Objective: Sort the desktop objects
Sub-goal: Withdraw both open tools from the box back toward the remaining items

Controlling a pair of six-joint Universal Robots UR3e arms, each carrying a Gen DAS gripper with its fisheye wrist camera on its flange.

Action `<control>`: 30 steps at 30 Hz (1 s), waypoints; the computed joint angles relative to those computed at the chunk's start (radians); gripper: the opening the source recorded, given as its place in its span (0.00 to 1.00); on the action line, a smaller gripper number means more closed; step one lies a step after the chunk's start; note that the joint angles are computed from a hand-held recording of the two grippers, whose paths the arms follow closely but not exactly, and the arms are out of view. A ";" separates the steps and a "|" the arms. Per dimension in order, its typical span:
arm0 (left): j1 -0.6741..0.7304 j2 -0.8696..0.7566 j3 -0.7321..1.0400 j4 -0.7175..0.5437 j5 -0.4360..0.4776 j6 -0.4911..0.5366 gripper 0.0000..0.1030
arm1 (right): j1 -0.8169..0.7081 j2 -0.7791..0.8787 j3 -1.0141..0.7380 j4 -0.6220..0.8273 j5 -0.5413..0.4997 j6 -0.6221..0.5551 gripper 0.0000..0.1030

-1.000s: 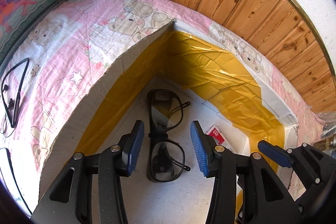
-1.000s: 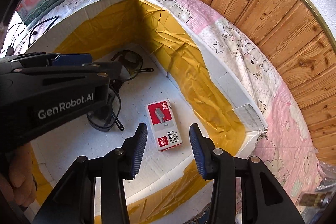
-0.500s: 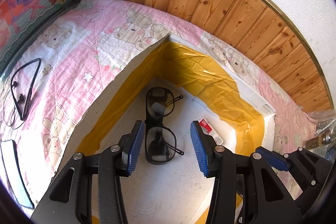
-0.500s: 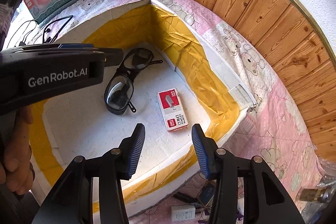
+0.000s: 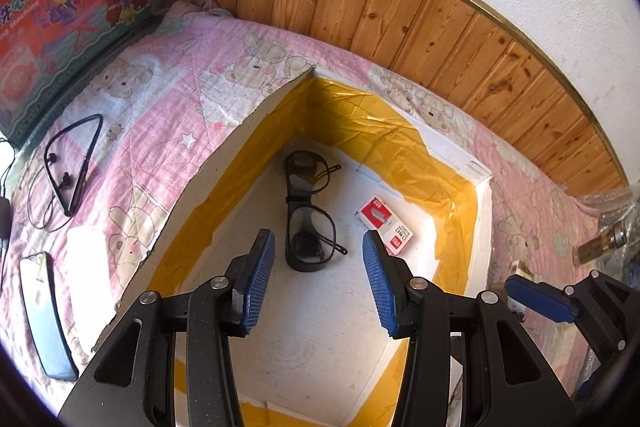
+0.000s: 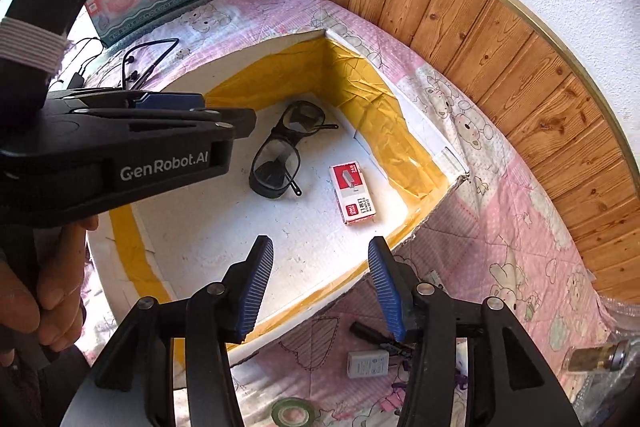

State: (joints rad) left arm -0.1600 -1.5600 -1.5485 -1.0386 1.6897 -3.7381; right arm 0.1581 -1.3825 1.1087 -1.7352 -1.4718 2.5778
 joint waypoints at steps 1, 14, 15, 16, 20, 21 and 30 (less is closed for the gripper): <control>-0.011 0.007 -0.003 -0.003 0.009 -0.001 0.47 | 0.002 -0.018 0.014 -0.005 0.001 -0.003 0.52; -0.139 0.108 -0.058 -0.022 0.107 -0.047 0.47 | -0.047 -0.313 0.307 -0.100 0.082 -0.059 0.52; -0.149 0.109 -0.056 -0.030 0.116 -0.050 0.47 | -0.061 -0.346 0.338 -0.108 0.102 -0.068 0.52; -0.163 0.107 -0.050 -0.037 0.127 -0.053 0.47 | -0.079 -0.378 0.366 -0.111 0.127 -0.079 0.52; -0.222 0.121 -0.057 -0.038 0.161 -0.084 0.47 | -0.161 -0.508 0.468 -0.110 0.220 -0.122 0.52; -0.236 0.123 -0.061 -0.033 0.167 -0.090 0.47 | -0.181 -0.537 0.489 -0.107 0.245 -0.130 0.52; -0.406 0.130 -0.066 -0.022 0.268 -0.166 0.47 | -0.546 -0.823 0.644 0.183 0.577 -0.379 0.57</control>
